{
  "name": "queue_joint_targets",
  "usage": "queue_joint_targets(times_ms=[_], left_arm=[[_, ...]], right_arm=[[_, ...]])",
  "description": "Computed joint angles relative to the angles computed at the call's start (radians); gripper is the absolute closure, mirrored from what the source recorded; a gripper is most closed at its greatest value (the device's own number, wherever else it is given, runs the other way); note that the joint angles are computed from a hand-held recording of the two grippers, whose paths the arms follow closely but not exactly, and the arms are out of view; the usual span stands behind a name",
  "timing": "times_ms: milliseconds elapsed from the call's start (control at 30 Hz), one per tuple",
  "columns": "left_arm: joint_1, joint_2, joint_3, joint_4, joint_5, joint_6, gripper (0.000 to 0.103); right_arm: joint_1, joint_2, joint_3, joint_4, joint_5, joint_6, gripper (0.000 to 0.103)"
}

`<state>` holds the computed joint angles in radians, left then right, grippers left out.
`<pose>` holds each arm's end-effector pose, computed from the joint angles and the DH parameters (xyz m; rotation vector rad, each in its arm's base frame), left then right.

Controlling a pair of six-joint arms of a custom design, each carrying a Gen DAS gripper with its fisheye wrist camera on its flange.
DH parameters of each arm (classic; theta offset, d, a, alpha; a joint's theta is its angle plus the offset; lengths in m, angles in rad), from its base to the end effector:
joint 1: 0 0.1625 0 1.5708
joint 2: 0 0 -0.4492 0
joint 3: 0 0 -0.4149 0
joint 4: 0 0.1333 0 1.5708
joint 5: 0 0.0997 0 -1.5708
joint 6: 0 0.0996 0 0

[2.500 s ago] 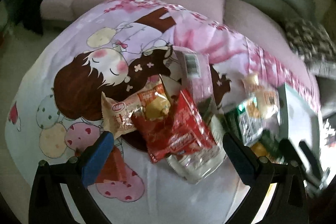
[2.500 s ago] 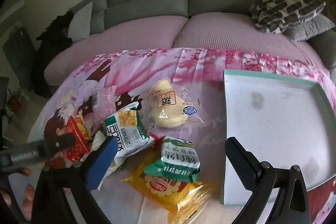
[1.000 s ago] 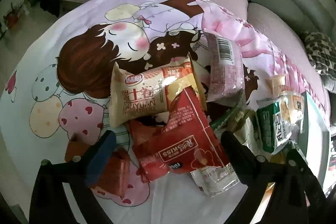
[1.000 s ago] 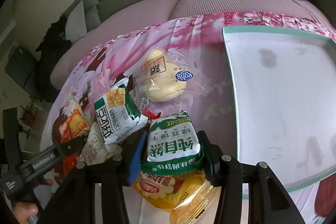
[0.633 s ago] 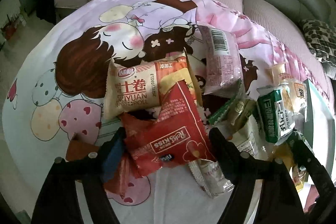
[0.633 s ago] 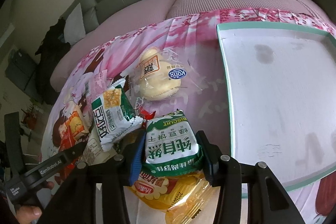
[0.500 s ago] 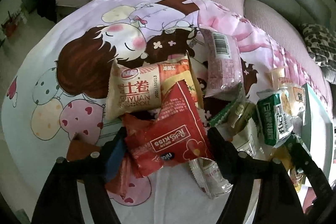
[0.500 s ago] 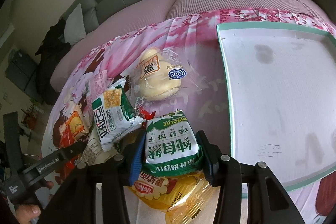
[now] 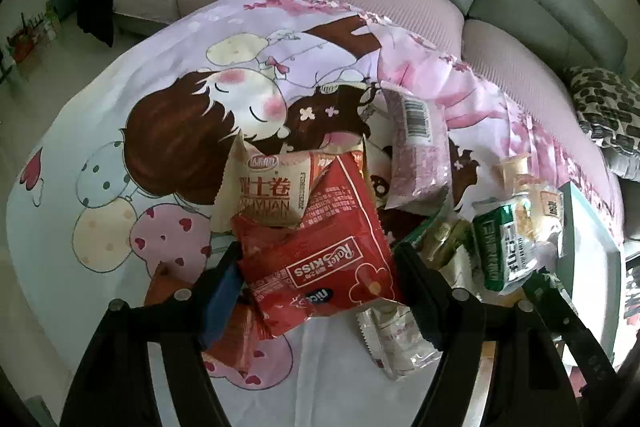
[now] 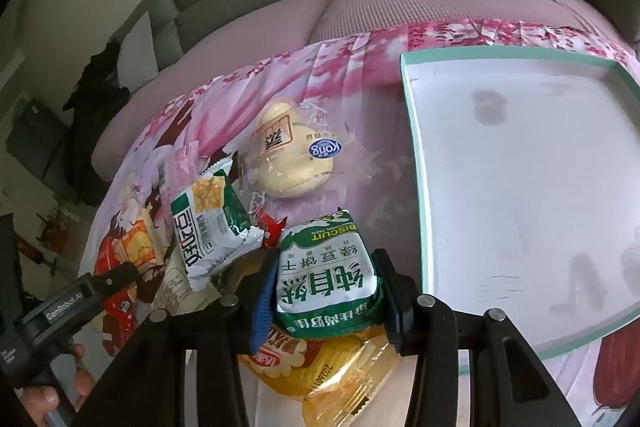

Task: Organize snacks
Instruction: 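Carry both packs to the tray while the right gripper lowers the biscuit pack inside and opens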

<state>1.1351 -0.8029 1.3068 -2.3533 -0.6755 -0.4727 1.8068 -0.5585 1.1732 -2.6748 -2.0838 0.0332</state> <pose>-0.1414 -0.8038 0.2529 -0.2003 2.3313 -0.7860 0.2805 -0.8054 0.1315 0.0940 -2.6098 0.7364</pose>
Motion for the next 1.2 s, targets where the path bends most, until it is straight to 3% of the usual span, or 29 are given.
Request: queue_joint_targets(times_ms=[267,567,900,1200], left_arm=[[-0.014,-0.005,0.003,-0.055,0.005,0.027,0.027],[-0.033,0.012,0.002,-0.156,-0.009,0.111,0.027],[-0.084,0.107,-0.094,-0.207,-0.072,0.312,0.027],[-0.121,0.230,-0.253,-0.130,-0.185,0.456,0.027]], right_arm=[[0.005,-0.014,0.025,-0.084,0.031,-0.028,0.056],[0.004,-0.035,0.064,-0.275,0.015,-0.093,0.056],[-0.019,-0.069,0.101,-0.464,-0.088,-0.128,0.055],[-0.055,-0.112,0.138,-0.575,-0.203,-0.117,0.055]])
